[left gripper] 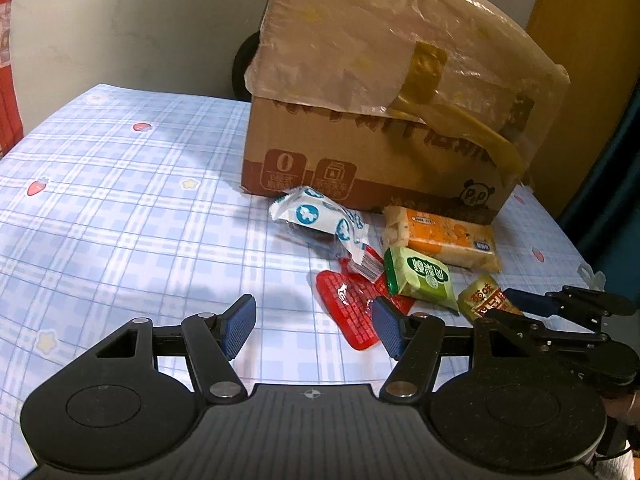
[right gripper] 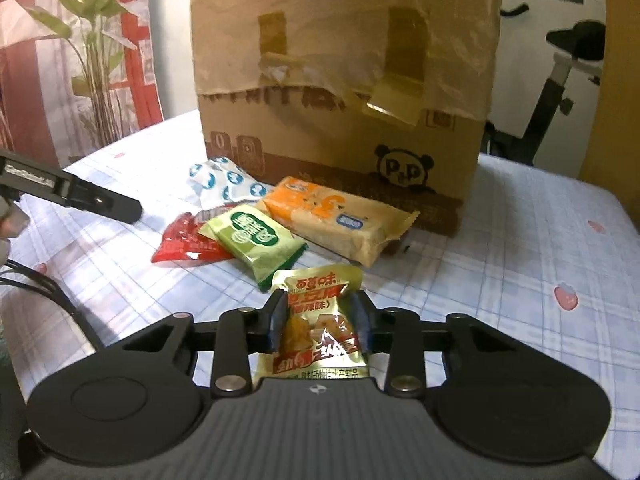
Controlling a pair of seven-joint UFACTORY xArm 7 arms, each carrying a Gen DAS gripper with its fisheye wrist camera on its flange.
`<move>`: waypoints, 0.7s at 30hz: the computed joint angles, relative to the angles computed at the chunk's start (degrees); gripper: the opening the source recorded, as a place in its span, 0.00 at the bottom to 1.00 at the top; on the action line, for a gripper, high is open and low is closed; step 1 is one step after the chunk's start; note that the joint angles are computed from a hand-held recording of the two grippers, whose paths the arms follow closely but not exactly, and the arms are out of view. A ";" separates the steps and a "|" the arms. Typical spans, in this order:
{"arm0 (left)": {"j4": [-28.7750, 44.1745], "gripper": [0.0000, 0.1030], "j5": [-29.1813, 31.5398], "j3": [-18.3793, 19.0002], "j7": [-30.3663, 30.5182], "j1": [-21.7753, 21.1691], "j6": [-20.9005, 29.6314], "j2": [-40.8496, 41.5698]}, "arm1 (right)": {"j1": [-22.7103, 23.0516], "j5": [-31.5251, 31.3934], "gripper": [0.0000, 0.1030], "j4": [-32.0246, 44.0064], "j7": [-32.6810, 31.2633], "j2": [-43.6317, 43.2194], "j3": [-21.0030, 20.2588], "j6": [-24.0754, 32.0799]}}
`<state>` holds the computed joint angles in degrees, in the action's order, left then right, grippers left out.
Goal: Organize snacks
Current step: 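Grasp the gold packet with the right tool while the left tool grasps the white-blue wrapped snack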
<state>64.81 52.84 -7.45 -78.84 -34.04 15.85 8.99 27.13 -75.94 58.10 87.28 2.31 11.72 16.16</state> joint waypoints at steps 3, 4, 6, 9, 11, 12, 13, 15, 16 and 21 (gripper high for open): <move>0.40 0.64 -0.57 -0.13 1.13 -0.04 0.19 0.54 | 0.25 -6.17 0.35 -0.69 6.47 -1.18 0.24 0.38; 0.53 0.64 -0.85 -0.11 1.50 -0.09 0.29 0.68 | 0.11 -8.14 0.35 -1.08 9.32 -1.78 0.33 0.71; 1.12 0.64 -1.58 -0.11 2.47 -0.25 0.70 1.25 | -0.47 -11.16 0.36 -1.87 14.84 -2.88 0.52 1.22; 2.16 0.64 -2.54 0.08 4.49 -0.60 0.92 2.22 | -1.61 -13.57 0.36 -2.67 21.03 -3.93 0.61 1.26; 3.04 0.64 -3.21 0.25 6.02 -0.99 1.17 2.98 | -2.22 -14.39 0.36 -3.09 23.34 -4.42 0.71 1.19; 3.67 0.64 -3.59 0.35 6.89 -1.21 1.31 3.51 | -2.46 -14.73 0.36 -3.21 23.98 -4.55 0.78 1.04; 4.21 0.64 -3.96 0.51 7.58 -1.46 1.33 3.98 | -2.60 -14.77 0.36 -3.22 24.06 -4.57 0.89 1.00; 5.34 0.64 -4.71 0.87 9.25 -1.92 1.14 4.97 | -2.76 -14.76 0.36 -3.16 23.69 -4.51 1.08 0.89; 5.93 0.64 -4.93 1.17 9.79 -2.29 1.28 5.43 | -2.77 -14.56 0.36 -3.09 23.20 -4.45 1.19 0.99; 8.73 0.64 -6.10 3.09 9.68 -3.53 1.50 7.17 | -2.85 -14.88 0.36 -3.09 23.00 -4.43 1.35 0.90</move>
